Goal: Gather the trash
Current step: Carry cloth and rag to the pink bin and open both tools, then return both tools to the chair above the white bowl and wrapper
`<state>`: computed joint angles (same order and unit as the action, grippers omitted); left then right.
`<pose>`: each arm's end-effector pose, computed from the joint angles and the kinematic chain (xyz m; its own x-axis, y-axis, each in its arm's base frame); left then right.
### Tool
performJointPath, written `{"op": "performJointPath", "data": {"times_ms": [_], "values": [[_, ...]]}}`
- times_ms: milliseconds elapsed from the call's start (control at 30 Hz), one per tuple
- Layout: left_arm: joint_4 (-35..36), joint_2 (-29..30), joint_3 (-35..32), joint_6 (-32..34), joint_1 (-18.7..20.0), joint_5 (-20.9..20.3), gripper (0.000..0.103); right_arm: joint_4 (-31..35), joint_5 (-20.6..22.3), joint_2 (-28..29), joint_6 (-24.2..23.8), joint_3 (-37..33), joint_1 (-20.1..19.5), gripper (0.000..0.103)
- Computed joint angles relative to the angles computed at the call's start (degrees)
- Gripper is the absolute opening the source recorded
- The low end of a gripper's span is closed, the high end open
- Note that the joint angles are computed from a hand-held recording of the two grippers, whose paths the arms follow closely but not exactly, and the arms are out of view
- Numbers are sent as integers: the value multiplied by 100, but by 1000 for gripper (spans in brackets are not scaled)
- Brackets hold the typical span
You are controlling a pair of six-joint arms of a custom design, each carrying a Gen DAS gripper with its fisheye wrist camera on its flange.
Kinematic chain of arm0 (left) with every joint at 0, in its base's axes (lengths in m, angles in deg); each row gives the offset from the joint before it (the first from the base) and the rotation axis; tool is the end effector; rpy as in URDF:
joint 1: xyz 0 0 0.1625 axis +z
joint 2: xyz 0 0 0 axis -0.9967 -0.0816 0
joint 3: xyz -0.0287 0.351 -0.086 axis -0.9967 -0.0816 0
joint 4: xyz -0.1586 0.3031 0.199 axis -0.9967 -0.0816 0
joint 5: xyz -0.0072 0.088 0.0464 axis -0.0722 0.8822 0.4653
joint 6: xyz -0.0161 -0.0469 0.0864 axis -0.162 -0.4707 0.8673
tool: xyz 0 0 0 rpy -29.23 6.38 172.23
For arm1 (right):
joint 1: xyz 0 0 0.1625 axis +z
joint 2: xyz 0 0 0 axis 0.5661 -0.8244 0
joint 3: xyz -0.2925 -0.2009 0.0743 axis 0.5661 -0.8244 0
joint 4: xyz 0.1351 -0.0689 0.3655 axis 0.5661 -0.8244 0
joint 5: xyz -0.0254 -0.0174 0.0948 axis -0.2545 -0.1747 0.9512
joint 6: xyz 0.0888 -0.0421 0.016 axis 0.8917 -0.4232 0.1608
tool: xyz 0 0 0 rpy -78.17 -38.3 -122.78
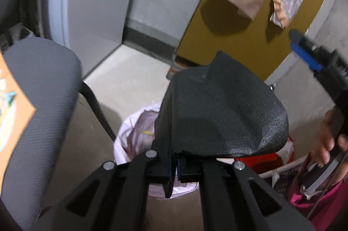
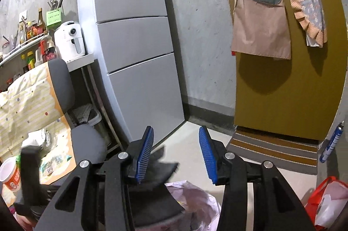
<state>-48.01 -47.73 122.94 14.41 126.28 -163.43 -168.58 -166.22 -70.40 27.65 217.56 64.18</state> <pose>-0.4158 -0.5491 0.0131 -0.5642 0.8209 -0.0882 0.8241 0.5664 0.0008 0.1185 -0.3589 0.3576 -0.7249 0.5526 0.4112 -0.3550 0.2118 -0.9106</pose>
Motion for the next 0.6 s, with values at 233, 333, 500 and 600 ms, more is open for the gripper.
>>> {"op": "performJointPath", "data": {"times_ms": [233, 333, 500, 600], "values": [[535, 426, -446, -45, 12, 405, 44, 435, 161, -165, 384, 89, -281, 45], [108, 126, -121, -21, 36, 637, 44, 467, 155, -97, 401, 54, -266, 45], [-903, -602, 627, 35, 22, 1340, 45, 684, 287, 96, 521, -45, -186, 46], [-1239, -954, 906, -29, 44, 1686, 45, 882, 424, 215, 627, -131, -117, 46]]}}
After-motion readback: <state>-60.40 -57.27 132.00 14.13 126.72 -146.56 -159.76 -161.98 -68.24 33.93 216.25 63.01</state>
